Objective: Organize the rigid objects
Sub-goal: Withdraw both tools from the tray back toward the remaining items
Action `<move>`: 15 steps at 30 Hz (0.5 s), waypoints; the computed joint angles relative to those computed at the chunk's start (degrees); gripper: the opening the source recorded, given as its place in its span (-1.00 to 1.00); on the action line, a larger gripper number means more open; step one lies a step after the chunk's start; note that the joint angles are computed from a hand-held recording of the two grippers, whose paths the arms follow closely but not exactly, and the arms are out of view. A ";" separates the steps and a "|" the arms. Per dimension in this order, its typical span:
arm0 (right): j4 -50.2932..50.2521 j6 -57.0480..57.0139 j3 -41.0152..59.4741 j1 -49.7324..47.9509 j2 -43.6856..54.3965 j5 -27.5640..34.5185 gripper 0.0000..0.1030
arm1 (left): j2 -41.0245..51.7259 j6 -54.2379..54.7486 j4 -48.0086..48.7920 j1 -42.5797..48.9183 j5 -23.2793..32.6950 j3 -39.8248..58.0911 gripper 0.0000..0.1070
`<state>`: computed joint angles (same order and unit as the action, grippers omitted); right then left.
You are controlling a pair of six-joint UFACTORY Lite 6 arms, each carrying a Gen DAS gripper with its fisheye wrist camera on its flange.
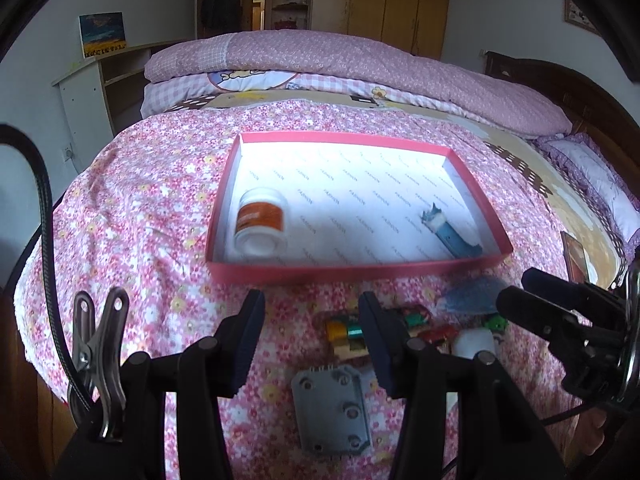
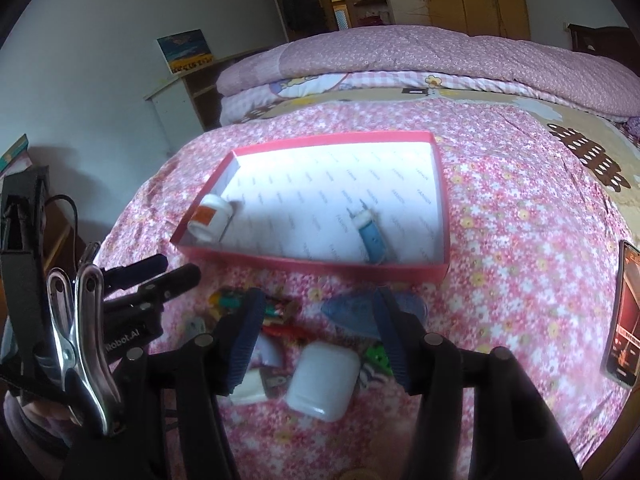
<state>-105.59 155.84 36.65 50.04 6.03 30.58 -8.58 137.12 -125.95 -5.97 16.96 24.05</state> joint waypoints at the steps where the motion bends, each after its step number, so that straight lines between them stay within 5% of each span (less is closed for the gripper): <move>1: 0.44 0.17 -0.29 0.86 0.15 0.50 0.16 | -0.58 0.11 0.12 0.17 0.06 -0.65 -0.05; 15: 2.33 5.63 -5.33 7.15 -0.51 2.56 0.17 | -7.11 0.07 3.32 2.34 -0.05 -8.08 -0.05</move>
